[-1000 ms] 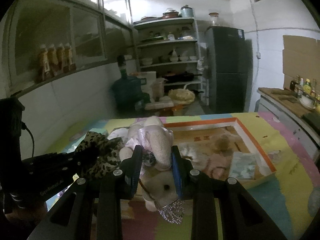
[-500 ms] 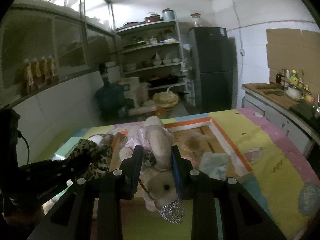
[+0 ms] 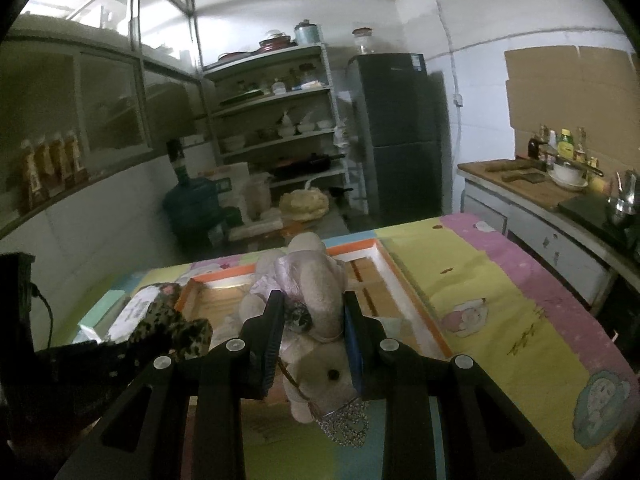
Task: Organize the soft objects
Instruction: 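Carry the leopard cloth with left gripper while right carries the bunny to tray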
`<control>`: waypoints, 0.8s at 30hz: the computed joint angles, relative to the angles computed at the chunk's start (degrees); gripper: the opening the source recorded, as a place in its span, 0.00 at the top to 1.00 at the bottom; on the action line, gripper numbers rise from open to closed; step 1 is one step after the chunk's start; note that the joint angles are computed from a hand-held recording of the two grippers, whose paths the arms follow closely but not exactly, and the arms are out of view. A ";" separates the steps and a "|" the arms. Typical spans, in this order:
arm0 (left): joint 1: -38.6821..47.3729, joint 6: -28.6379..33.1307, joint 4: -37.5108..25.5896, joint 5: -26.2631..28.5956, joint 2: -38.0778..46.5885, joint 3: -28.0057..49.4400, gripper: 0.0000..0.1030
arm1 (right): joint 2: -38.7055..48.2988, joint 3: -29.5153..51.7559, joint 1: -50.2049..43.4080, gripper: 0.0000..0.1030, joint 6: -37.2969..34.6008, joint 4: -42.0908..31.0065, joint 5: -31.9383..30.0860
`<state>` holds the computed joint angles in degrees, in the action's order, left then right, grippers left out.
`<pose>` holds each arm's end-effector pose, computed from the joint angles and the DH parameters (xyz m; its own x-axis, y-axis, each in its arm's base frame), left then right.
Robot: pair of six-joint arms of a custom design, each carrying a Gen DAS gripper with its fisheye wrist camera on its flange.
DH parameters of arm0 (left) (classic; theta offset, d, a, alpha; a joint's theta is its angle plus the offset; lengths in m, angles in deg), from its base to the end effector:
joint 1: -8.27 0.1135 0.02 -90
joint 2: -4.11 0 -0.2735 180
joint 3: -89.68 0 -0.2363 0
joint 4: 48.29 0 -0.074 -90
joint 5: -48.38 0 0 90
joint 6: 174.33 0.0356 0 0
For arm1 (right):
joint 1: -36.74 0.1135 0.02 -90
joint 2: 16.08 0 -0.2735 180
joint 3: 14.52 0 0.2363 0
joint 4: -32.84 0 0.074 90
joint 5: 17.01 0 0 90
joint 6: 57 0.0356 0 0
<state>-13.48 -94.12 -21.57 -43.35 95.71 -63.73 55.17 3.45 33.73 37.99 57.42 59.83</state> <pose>0.1987 -0.0781 0.1048 -0.6264 0.0669 -0.7766 0.2454 0.9626 -0.1150 0.1689 -0.0008 0.1309 -0.4906 0.1106 -0.8643 -0.1060 0.9770 0.1852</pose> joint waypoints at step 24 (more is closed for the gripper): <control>-1.66 -0.31 -0.92 -2.87 14.17 7.65 0.90 | 26.56 11.02 1.64 0.71 -1.74 10.40 -4.94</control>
